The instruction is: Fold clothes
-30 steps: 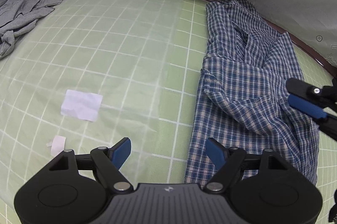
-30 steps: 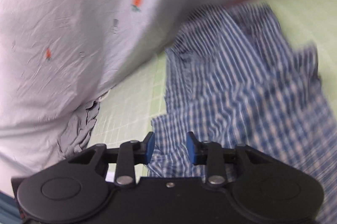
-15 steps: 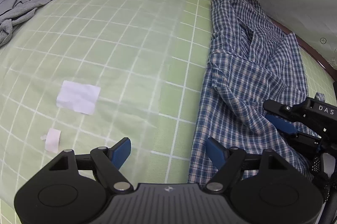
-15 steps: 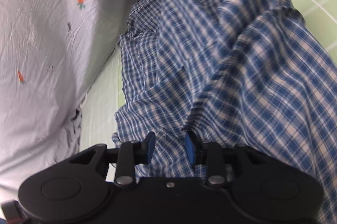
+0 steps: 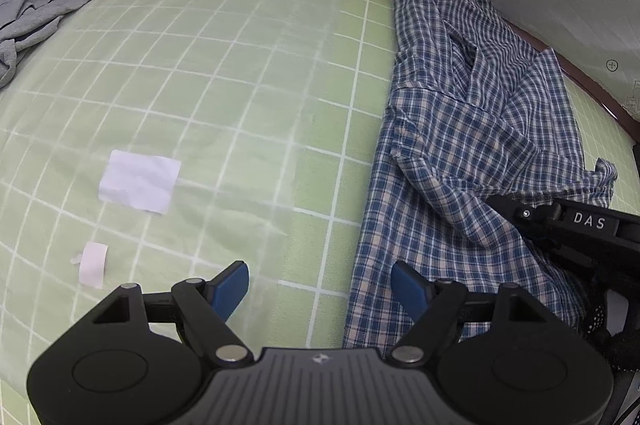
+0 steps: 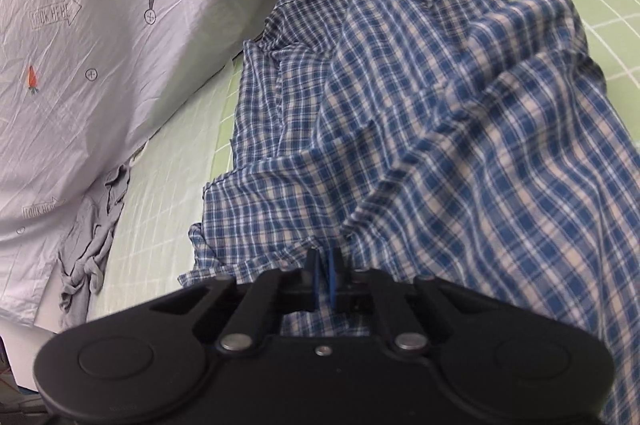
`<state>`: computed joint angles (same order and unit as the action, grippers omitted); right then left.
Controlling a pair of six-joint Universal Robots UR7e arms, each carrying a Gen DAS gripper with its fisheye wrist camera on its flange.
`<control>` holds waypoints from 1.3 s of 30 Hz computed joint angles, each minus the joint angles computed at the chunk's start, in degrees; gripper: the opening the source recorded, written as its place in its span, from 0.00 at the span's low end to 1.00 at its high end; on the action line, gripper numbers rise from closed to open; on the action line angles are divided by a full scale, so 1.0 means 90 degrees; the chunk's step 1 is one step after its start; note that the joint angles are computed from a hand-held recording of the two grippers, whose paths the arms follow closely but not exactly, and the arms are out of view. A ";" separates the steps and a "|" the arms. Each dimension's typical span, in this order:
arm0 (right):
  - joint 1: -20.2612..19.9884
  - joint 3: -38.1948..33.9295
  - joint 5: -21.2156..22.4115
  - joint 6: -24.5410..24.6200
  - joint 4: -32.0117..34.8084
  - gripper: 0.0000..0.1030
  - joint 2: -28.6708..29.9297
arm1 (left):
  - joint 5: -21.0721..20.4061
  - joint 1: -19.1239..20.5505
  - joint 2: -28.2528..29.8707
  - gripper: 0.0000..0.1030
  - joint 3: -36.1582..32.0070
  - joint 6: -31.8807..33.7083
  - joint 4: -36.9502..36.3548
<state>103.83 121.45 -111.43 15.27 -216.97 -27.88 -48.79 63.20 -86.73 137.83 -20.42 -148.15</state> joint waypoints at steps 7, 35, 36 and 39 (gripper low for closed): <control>-0.0002 0.0133 0.0128 0.0104 -0.0409 0.01 -0.0051 | 0.0003 0.0015 0.0080 0.77 -0.0034 0.0026 0.0000; 0.0651 0.1168 -0.2779 0.0504 -0.1581 1.00 -0.0441 | -0.1480 0.0635 -0.0529 0.77 -0.0188 -0.1029 0.0458; 0.0640 0.1326 -0.2842 0.0911 -0.1669 1.00 -0.0431 | -0.1756 0.0753 -0.0621 0.77 -0.0181 -0.1183 0.0454; 0.0564 0.1789 -0.2860 0.2098 -0.1979 1.00 -0.0341 | -0.2606 0.1114 -0.0825 0.77 -0.0104 -0.1632 0.0325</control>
